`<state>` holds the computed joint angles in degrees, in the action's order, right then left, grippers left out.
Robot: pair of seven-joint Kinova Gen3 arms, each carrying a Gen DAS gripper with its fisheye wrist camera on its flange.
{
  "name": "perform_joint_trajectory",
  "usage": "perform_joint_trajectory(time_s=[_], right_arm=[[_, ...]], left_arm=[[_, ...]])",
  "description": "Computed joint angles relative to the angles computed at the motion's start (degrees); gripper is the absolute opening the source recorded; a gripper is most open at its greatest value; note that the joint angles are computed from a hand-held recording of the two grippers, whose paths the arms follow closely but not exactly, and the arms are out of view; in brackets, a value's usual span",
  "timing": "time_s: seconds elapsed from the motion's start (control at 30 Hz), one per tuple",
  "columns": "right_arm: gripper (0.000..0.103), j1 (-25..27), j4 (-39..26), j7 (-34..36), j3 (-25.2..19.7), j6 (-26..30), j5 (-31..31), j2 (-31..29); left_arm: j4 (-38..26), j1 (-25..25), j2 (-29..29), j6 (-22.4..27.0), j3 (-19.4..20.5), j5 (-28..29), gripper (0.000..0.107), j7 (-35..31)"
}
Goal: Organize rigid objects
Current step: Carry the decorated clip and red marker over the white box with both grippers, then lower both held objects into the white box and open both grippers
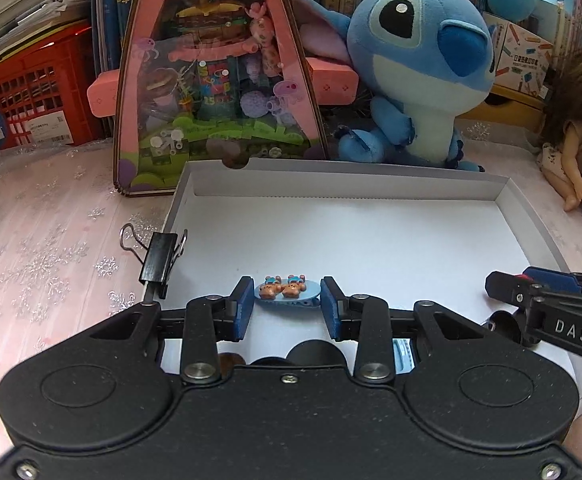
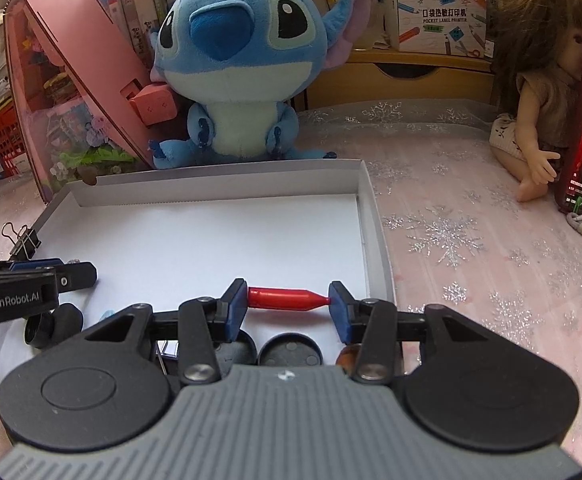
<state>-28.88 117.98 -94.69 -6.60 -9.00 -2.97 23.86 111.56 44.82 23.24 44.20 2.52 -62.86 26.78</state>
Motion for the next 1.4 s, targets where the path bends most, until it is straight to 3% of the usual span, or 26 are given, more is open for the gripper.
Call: perform_joint_trajectory(time_s=[0.3, 0.33, 0.47, 0.77, 1.07, 1.4], right_arm=[[0.051, 0.4, 0.4, -0.1, -0.5, -1.2, -0.1, 0.1], [0.062, 1.2, 0.8, -0.2, -1.2, -2.1, 0.0, 0.1], [0.07, 6.9, 2.1, -3.8, -6.9, -4.8, 3.3, 0.3], [0.074, 4.0, 3.7, -4.5, -3.6, -5.8, 2.7, -1.3], [0.08, 4.0, 6.7, -4.4, -3.5, -8.6, 3.0, -2.9], [0.083, 3.3, 12.3, -2.4, -2.9, -14.5, 2.7, -5.5]], left_arm=[[-1.0, 1.1, 1.1, 1.9, -0.2, -0.1, 0.035, 0.2], [-1.0, 1.2, 1.2, 2.1, -0.2, -0.1, 0.035, 0.5], [-0.8, 1.1, 0.9, 2.3, 0.1, 0.0, 0.04, 0.4], [-0.8, 2.2, 0.5, 4.0, 0.9, 0.2, 0.055, 1.3], [-0.2, 3.3, -0.4, 5.8, 2.1, 0.2, 0.067, 1.8], [2.6, 7.0, -2.3, 11.2, 4.6, -3.8, 0.076, 9.5]])
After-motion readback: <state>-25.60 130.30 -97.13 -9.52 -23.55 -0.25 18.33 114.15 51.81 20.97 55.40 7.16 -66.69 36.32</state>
